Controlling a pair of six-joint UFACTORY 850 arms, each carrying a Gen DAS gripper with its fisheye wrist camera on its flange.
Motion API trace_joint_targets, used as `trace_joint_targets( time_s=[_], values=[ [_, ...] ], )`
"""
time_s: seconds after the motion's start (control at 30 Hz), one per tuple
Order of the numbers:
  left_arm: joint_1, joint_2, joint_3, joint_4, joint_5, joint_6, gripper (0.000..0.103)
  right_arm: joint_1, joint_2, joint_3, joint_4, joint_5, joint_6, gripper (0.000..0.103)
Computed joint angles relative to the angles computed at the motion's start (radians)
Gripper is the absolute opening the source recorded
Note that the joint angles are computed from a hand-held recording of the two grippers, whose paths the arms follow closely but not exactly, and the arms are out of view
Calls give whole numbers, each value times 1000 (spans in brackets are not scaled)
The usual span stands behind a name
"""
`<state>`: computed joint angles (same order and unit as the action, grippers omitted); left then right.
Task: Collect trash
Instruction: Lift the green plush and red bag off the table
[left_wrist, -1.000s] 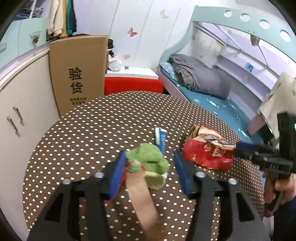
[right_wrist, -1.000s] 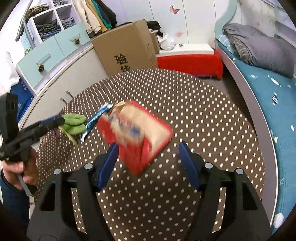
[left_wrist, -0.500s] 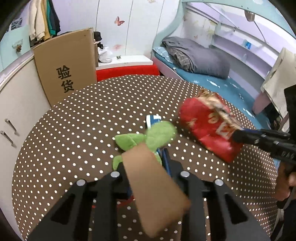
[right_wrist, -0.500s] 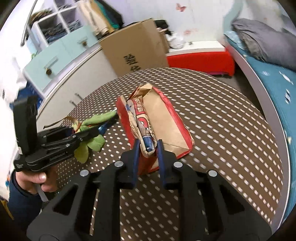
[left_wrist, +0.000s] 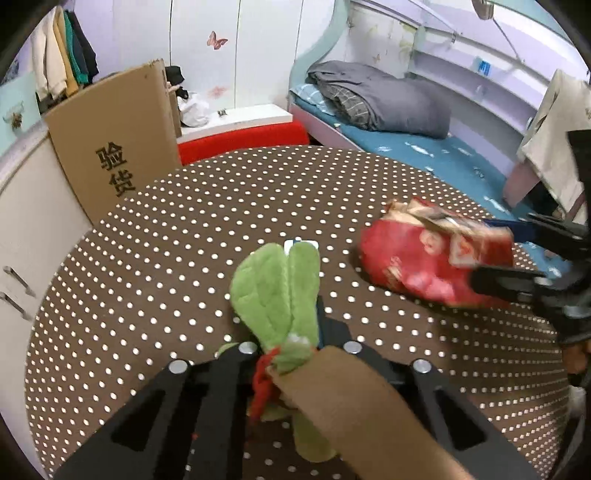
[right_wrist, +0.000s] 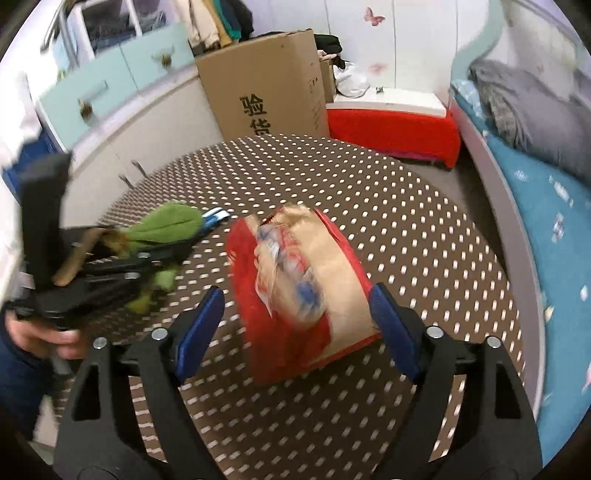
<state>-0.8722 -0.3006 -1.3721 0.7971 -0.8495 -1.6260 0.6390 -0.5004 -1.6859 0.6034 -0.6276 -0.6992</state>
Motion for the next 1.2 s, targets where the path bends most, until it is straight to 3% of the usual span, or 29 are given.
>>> trace_joint_targets(
  time_s=[0.03, 0.17, 0.2, 0.23, 0.27, 0.33, 0.57, 0.77, 0.97, 1.2],
  values=[
    [-2, 8, 11, 6, 8, -22, 11, 5, -2, -5, -32, 13, 25, 62],
    [-22, 51, 67, 37, 34, -142, 11, -9, 4, -1, 9, -11, -17, 49],
    [-29, 57, 75, 45, 33, -165, 11, -19, 14, 17, 67, -13, -64, 42],
    [-37, 69, 87, 60, 31, -200, 11, -32, 21, 21, 128, -44, -92, 24],
    [-46, 75, 92, 70, 24, -222, 11, -40, 34, 37, 148, -42, -91, 19],
    [-60, 88, 99, 86, 8, -260, 11, -42, 58, 70, 121, 1, -67, 17],
    [-115, 96, 77, 118, -59, -315, 11, -111, 128, 173, 354, -45, -184, 17],
    [-152, 73, 7, 151, -116, -319, 11, -160, 214, 236, 466, -26, -258, 17],
    [-182, -2, -153, 195, -182, -260, 11, -218, 301, 277, 573, 0, -343, 17],
    [-194, -181, -454, 201, -235, -104, 11, -287, 381, 331, 645, 33, -396, 17]
  ],
)
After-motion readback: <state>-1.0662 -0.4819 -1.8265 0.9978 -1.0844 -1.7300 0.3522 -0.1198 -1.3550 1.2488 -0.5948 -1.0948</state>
